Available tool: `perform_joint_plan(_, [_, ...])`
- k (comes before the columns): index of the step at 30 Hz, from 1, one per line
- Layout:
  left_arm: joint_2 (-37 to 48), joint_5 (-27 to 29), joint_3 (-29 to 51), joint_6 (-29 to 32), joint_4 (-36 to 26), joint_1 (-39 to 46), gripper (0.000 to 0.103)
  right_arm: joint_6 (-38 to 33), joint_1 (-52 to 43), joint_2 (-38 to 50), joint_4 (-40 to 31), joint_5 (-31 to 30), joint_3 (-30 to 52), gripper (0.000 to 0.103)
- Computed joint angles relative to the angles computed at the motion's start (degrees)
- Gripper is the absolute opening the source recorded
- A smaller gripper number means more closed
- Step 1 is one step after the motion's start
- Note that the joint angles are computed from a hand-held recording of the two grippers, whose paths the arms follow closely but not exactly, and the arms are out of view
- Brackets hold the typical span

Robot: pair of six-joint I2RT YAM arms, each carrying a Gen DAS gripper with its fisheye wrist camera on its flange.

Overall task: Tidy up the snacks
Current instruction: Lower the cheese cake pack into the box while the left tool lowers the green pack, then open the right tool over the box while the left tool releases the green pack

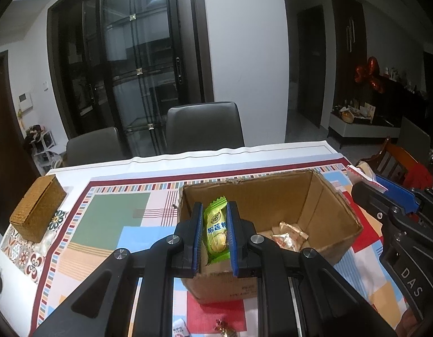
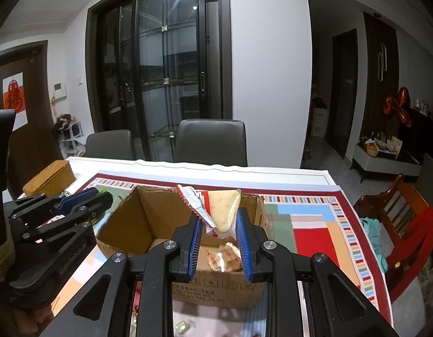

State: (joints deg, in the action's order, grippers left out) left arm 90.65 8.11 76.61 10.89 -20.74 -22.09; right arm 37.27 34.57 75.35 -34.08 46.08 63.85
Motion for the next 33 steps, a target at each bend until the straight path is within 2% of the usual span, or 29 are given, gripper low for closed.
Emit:
perform_joint_plan(14, [9.5, 1.1, 8.1, -0.3, -2.3, 0.1, 0.017, -3.5, -6.2, 4.8, 3.9, -7.1, 1.4, 0.026])
perform_joint_plan(24, [12.4, 1.4, 10.5, 0.3, -4.6, 0.2, 0.018, -3.6, -8.0, 8.0, 4.3, -10.4, 2.6, 0.026])
perform_joint_plan(29, [12.4, 1.5, 10.7, 0.4, -5.0, 0.3, 0.021, -3.2, -7.6, 8.8, 3.9, -9.9, 3.4, 0.032])
perform_joint_plan(31, [12.1, 1.2, 10.4, 0.5, -4.7, 0.4, 0.028, -3.2, -7.5, 8.8, 3.9, -9.7, 3.5, 0.035])
perform_joint_plan(33, [11.7, 1.1, 10.1, 0.3, -4.2, 0.6, 0.047, -3.0, -7.6, 8.8, 3.7, -9.6, 3.5, 0.041])
